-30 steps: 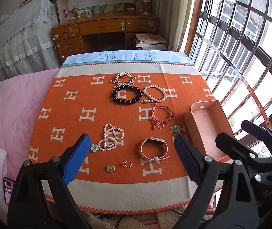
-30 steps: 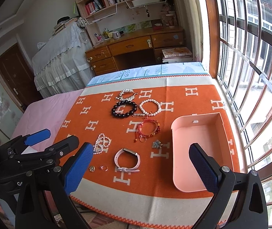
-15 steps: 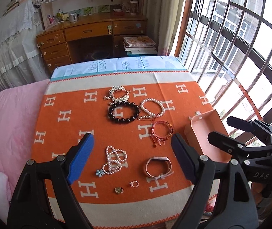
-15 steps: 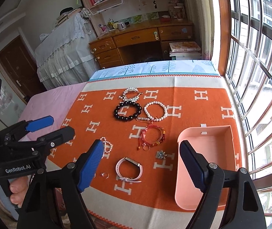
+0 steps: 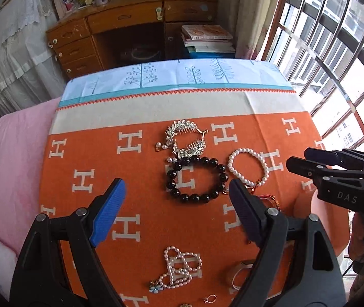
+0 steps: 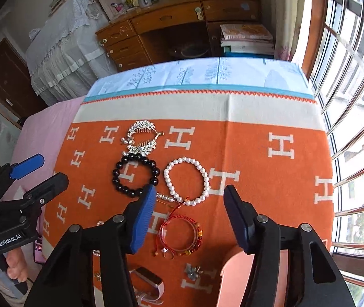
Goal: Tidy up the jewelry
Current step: 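Grasp the black bead bracelet with the left tool while the right tool grasps the pearl bracelet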
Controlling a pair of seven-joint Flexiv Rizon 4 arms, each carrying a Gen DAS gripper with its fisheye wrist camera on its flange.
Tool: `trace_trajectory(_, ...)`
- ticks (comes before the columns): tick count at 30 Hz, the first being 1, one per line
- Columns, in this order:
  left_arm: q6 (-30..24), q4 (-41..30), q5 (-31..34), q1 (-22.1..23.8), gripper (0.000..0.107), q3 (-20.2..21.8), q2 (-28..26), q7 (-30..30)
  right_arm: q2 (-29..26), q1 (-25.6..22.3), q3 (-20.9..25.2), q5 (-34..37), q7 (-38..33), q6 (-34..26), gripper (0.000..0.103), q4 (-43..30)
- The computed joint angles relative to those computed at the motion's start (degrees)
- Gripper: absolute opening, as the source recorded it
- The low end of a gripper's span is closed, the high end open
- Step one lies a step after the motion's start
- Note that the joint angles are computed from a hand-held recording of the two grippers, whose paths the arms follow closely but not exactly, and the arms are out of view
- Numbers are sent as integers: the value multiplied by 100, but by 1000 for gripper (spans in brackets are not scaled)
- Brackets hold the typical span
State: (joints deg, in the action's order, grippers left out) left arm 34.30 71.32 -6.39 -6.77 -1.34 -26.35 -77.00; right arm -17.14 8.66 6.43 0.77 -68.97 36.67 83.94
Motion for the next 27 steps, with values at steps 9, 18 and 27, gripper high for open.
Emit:
trace_trajectory(9,-368,-620,42,24,67,51,-1021,-332,-1173,-133,-6,222,-237,-199,38,-719)
trace_trajectory(18,-867,-1063,31,14,45,69,-1394,-430,-1331,262,-215,-693,-56,-109,13,-546)
trace_trajectory(27,-508,-798,165,-58,12,93,-1219,-507,-976,186,-160,-857,105,356,7,8)
